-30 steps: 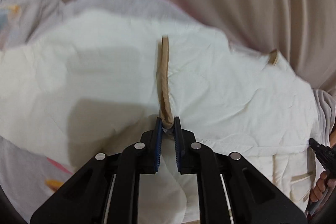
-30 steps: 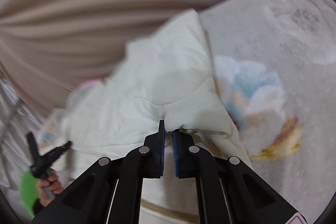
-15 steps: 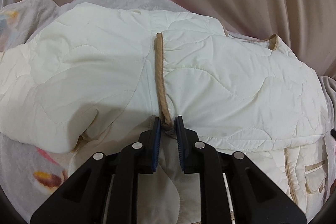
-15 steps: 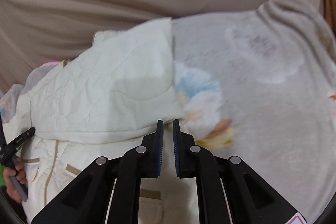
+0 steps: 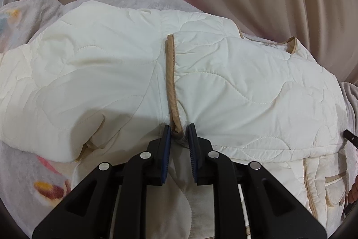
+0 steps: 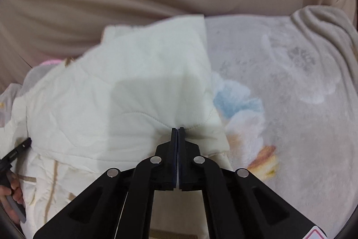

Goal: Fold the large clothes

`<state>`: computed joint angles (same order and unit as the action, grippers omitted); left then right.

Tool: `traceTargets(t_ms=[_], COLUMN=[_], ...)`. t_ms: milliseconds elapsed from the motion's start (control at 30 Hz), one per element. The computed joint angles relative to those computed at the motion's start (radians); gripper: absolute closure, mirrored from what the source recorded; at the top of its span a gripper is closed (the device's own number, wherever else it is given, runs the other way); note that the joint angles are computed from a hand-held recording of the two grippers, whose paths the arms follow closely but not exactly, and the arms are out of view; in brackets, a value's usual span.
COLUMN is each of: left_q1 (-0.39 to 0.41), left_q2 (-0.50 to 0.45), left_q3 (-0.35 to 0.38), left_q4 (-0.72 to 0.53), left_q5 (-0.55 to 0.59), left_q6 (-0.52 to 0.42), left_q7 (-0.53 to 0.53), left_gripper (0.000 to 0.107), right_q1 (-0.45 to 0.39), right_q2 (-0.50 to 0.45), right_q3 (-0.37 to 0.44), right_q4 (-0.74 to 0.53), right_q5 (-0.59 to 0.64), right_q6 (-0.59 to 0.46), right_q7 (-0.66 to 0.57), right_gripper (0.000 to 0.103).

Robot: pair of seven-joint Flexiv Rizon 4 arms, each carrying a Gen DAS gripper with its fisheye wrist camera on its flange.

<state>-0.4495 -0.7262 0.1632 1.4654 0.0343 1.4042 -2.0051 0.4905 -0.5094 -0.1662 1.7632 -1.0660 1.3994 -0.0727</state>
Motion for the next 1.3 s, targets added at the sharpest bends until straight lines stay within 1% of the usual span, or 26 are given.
traceTargets(t_ms=[33,67,100,133,167,233,333,400,433,500,533,600,633,700,767,800,833,900,967,1000,1067,1100,1167,1200,1233,1300], left_q1=[0.003,0.005,0.007,0.009,0.008,0.002,-0.059,-0.037,-0.038,-0.054,-0.057,-0.060,-0.081,-0.095,-0.069,-0.041,-0.007,0.024,0.031,0.023,0.028,0.029,-0.001,-0.023,-0.050,-0.089], left_q2=[0.000,0.001,0.002,0.002,0.003,0.006,0.035,0.070,0.081,0.082,0.068,0.015,-0.026,-0.103,-0.148,-0.158,-0.161,-0.142,-0.103,-0.077,0.004,0.046,0.124,0.160,0.196,0.249], left_q3=[-0.004,-0.007,-0.010,-0.013,-0.012,-0.003,0.086,0.059,0.061,0.080,0.082,0.085,0.122,0.164,0.144,0.109,0.064,0.023,0.019,0.033,0.039,0.049,0.125,0.174,0.238,0.331], left_q4=[0.001,0.003,0.006,0.008,0.009,0.014,0.023,0.049,0.048,0.017,-0.024,-0.141,-0.212,-0.334,-0.398,-0.398,-0.377,-0.340,-0.292,-0.260,-0.138,-0.076,0.037,0.090,0.138,0.200], left_q5=[-0.002,-0.002,-0.004,-0.006,-0.007,-0.008,0.017,0.016,0.012,0.002,-0.001,0.005,0.021,0.056,0.061,0.053,0.043,0.044,0.052,0.062,0.086,0.097,0.137,0.166,0.205,0.278], left_q6=[0.002,0.005,0.009,0.013,0.014,0.022,0.023,0.088,0.108,0.125,0.103,-0.004,-0.070,-0.194,-0.289,-0.294,-0.255,-0.208,-0.189,-0.180,-0.106,-0.080,-0.052,-0.044,-0.054,-0.093], left_q7=[0.001,0.002,0.003,0.005,0.005,-0.003,-0.085,-0.090,-0.097,-0.109,-0.096,-0.056,-0.074,-0.099,-0.096,-0.086,-0.079,-0.096,-0.126,-0.154,-0.190,-0.203,-0.283,-0.336,-0.402,-0.510], left_gripper=[0.091,0.091,0.091,0.090,0.090,0.090,0.079,0.067,0.064,0.055,0.050,0.049,0.049,0.049,0.047,0.047,0.047,0.047,0.051,0.051,0.048,0.044,0.035,0.032,0.032,0.032], right_q1=[0.004,-0.002,-0.016,-0.035,-0.039,-0.006,0.010,0.012,0.013,0.010,0.013,0.000,0.005,0.041,0.055,0.051,0.047,0.046,0.061,0.071,0.076,0.084,0.085,0.088,0.083,0.076], right_q2=[-0.001,-0.013,-0.034,-0.056,-0.064,-0.045,-0.030,-0.040,-0.050,-0.087,-0.107,-0.166,-0.184,-0.200,-0.196,-0.195,-0.190,-0.170,-0.133,-0.111,-0.054,-0.027,0.018,0.043,0.056,0.081], right_q3=[-0.003,0.017,0.063,0.106,0.116,0.080,0.063,0.071,0.070,0.071,0.069,0.098,0.091,0.033,-0.018,-0.030,-0.038,-0.059,-0.077,-0.089,-0.103,-0.113,-0.109,-0.107,-0.095,-0.066], right_q4=[-0.004,-0.017,-0.042,-0.067,-0.075,-0.068,-0.081,-0.123,-0.146,-0.209,-0.240,-0.327,-0.348,-0.362,-0.335,-0.320,-0.299,-0.256,-0.213,-0.185,-0.106,-0.068,-0.007,0.032,0.054,0.106], right_q5=[-0.009,0.013,0.078,0.152,0.190,0.192,0.183,0.202,0.213,0.247,0.266,0.340,0.362,0.365,0.350,0.347,0.340,0.323,0.296,0.269,0.193,0.145,0.058,0.003,-0.027,-0.089], right_q6=[-0.009,-0.041,-0.106,-0.140,-0.142,-0.135,-0.092,-0.103,-0.100,-0.084,-0.087,-0.122,-0.135,-0.166,-0.176,-0.167,-0.145,-0.124,-0.143,-0.141,-0.071,-0.043,0.009,0.047,0.063,0.104], right_q7=[-0.010,-0.050,-0.133,-0.210,-0.229,-0.198,-0.217,-0.260,-0.270,-0.295,-0.305,-0.359,-0.365,-0.329,-0.279,-0.258,-0.241,-0.211,-0.175,-0.144,-0.090,-0.061,-0.028,-0.010,-0.003,0.016], right_gripper=[0.103,0.103,0.103,0.103,0.103,0.103,0.101,0.100,0.100,0.100,0.100,0.100,0.100,0.102,0.103,0.103,0.103,0.103,0.103,0.101,0.096,0.095,0.094,0.094,0.093,0.091])
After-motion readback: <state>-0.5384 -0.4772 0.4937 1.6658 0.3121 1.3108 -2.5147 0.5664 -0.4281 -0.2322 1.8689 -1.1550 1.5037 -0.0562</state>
